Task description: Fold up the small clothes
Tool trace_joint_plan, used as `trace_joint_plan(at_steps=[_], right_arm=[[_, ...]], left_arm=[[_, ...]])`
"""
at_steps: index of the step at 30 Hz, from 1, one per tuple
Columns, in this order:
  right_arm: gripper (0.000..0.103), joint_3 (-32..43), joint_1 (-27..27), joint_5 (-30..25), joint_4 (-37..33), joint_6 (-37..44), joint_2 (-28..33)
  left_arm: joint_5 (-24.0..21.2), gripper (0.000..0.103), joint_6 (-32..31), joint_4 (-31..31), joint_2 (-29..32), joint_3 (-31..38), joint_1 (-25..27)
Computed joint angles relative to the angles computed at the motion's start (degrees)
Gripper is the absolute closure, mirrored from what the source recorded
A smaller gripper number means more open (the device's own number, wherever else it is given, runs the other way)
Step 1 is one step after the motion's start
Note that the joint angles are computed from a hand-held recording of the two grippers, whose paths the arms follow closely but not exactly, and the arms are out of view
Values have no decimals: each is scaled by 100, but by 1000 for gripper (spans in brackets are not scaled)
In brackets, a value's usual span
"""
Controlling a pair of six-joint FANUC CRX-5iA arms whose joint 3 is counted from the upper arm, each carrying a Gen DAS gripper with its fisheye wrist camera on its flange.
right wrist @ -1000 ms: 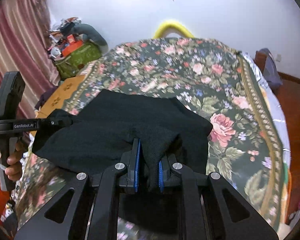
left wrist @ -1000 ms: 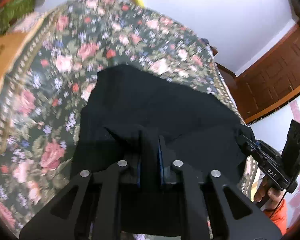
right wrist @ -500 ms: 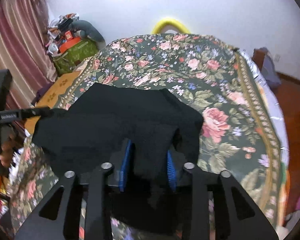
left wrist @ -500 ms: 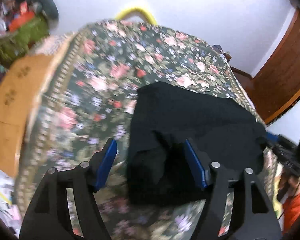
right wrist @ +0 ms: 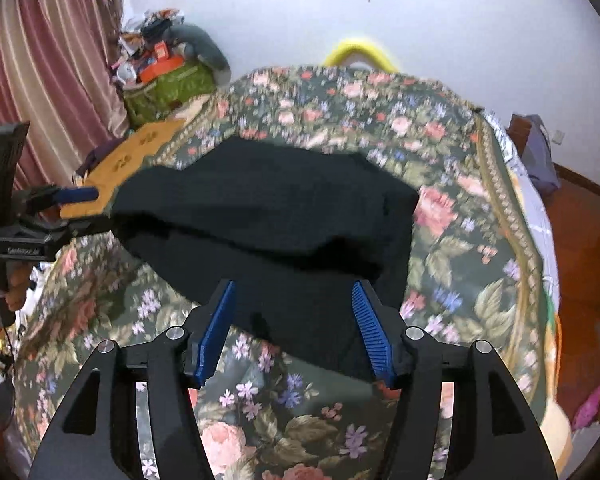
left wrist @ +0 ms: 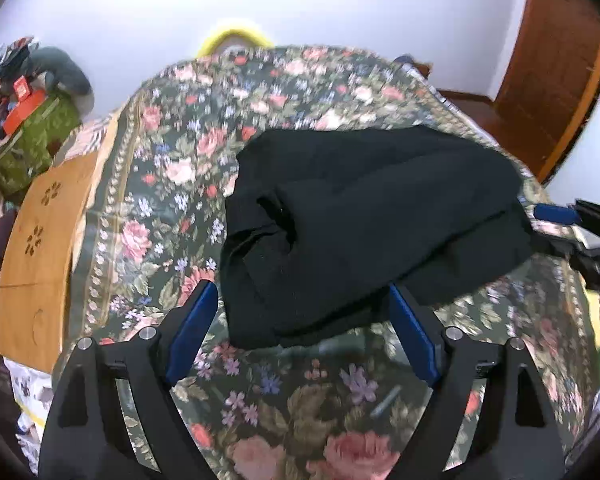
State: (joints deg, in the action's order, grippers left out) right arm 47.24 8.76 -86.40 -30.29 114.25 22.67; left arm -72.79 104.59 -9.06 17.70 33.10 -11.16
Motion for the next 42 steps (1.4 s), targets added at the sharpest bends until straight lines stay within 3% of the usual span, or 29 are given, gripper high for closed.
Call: trace_joint_plan(at_steps=[6,10,12,14,16,18,27,31,35,42], right_arm=[[47,493,193,-202,54,-233,490],[47,1678,260,-536,111,-651,1233],[47,1803,299,-255,267,-787,1287],[47,1534,305,323,398,-971,1118],[47,1388,215,673,305,-1167,1008],[47,1462,107,596,161,-1263,1028],[33,887,-70,105,189,-1045,719],[33,664,-79,-42,307,-1067,695],[33,714,-184,-76,81,-1285,773],[34,1172,-203,-144,-345,-1493,1127]], left_arm=[[-447,18,175,-186,666,727,130],[-1011,18,236,-398,1344,1787,219],[-1343,19,373,-593,1731,2538,272],[-1337,19,743,-760,1805,2816,333],[-994,18,1156,-669,1578,2549,463],[-580,18,1313,-411,1239,2007,608],[-480,18,635,506,573,476,840],[34,18,660,1298,302,-348,1044],[311,18,625,2044,365,-598,1199],[607,23,475,2507,597,-539,1205]])
